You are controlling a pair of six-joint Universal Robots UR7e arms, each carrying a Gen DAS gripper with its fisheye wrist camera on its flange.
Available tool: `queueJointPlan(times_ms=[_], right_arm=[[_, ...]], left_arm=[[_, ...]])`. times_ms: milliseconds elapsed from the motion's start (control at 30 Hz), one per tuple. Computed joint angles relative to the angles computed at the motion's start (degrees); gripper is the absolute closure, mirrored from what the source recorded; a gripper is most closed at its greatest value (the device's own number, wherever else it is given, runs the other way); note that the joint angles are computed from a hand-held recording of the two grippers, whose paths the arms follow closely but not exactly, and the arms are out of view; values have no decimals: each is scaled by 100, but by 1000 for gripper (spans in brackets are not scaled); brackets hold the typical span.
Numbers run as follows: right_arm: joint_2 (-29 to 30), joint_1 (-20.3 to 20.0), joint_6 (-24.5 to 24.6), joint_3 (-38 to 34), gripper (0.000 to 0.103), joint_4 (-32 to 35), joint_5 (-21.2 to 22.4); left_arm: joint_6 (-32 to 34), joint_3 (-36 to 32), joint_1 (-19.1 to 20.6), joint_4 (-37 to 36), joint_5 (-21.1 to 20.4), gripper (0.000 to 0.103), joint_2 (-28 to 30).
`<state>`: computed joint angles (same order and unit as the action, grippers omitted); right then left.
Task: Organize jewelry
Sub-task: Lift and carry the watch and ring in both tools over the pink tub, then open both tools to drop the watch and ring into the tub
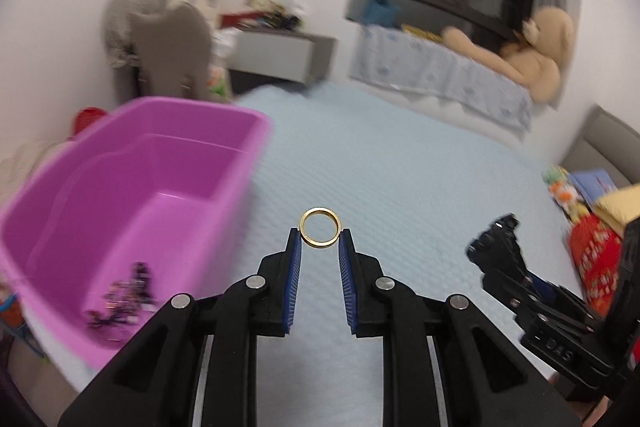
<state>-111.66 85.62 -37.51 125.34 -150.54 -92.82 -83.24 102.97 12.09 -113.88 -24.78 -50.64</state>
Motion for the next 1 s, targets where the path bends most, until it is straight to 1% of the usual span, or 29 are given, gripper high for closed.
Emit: queueJointPlan(times_ms=[100, 133, 167, 200, 300, 333, 400, 467, 633, 733, 800, 1000], right_arm=[[32, 527, 85, -6, 46, 52, -222], [59, 716, 150, -20, 46, 74, -260], [98, 863, 215, -47, 46, 109, -278], [163, 1055, 292, -74, 46, 131, -304], [440, 1553, 473, -138, 46, 87, -435], [537, 1683, 517, -161, 46, 74, -471], [844, 2010, 621, -234, 46, 5, -569], [1138, 2251, 704, -330, 46, -22, -602], [1879, 2680, 847, -577, 46, -72, -594], [2294, 2803, 951, -725, 46, -58, -589], [2583, 2877, 964, -828, 46, -59, -715], [3177, 2960, 1014, -1126, 46, 117, -1029]], left_arm=[[-889, 36, -139, 1192, 119, 84, -397], [-1297, 34, -186, 1743, 147, 84, -575], [-1513, 32, -210, 2055, 153, 84, -680], [-1851, 4, -238, 2565, 163, 84, -823], [-2499, -46, -292, 3631, 171, 84, -1131], [-2539, -49, -282, 3821, 156, 84, -1234], [-2516, -3, -254, 3979, 86, 84, -1425], [-2610, 23, -194, 4305, -31, 84, -1652], [-2847, 89, -29, 4853, -185, 84, -2004], [-2831, 194, 121, 4854, -248, 84, -2116], [-2717, 277, 233, 4749, -309, 84, -2169], [-2489, 496, 526, 4366, -473, 84, -2266]])
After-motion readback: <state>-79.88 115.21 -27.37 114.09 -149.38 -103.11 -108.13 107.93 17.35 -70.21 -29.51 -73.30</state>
